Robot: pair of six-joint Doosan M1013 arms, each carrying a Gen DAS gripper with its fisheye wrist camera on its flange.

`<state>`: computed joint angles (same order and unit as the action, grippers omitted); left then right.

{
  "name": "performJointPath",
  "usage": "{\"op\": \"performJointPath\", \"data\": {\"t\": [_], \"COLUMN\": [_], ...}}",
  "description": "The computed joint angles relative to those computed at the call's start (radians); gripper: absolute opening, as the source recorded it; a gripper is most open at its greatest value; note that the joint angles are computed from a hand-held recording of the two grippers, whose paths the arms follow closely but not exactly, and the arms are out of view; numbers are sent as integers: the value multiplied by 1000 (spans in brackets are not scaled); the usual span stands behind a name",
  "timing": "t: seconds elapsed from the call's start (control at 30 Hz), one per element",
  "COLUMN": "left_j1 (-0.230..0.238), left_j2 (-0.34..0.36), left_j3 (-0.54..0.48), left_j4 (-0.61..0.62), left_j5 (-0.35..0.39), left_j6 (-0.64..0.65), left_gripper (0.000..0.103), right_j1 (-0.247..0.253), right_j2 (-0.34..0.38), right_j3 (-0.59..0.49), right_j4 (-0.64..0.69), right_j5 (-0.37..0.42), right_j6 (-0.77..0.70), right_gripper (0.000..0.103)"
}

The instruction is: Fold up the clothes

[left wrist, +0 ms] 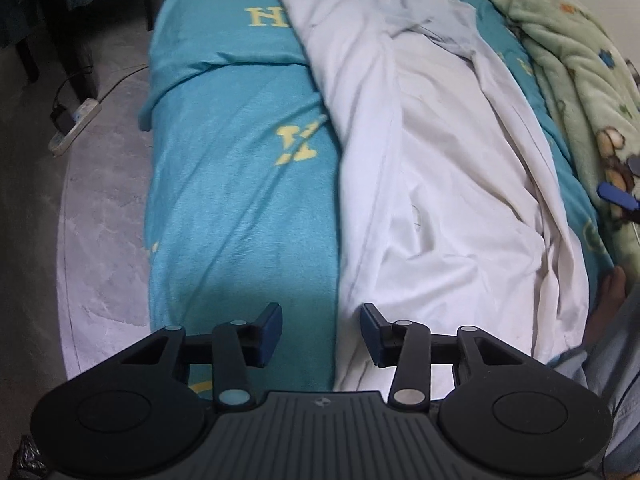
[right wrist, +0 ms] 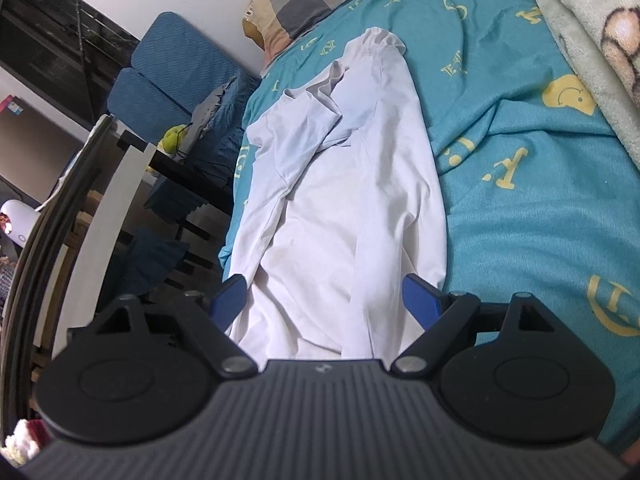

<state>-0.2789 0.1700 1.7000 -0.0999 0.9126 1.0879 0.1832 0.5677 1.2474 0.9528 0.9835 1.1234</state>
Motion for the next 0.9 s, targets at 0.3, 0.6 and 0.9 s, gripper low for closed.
{"op": "performJointPath", "data": {"t": [0.3,0.6,0.9], "left_j1": [-6,-61,-216], "left_j2": [43,55,151], "left_j3": [-29,-100,-350], "left_j4": [0,152,276], "left_j5": [75,189,366], "left_j6": [52,-37,46], "left_gripper": [46,1,1], "right_j1": [-2,-3,-24], "right_j2": [12,17,-1], "right_j3": [-12,-16,25], "right_j4": [3,18,49], "right_j5": [26,44,-48], "right_j6": [16,29,152], "right_gripper": [86,86,86]}}
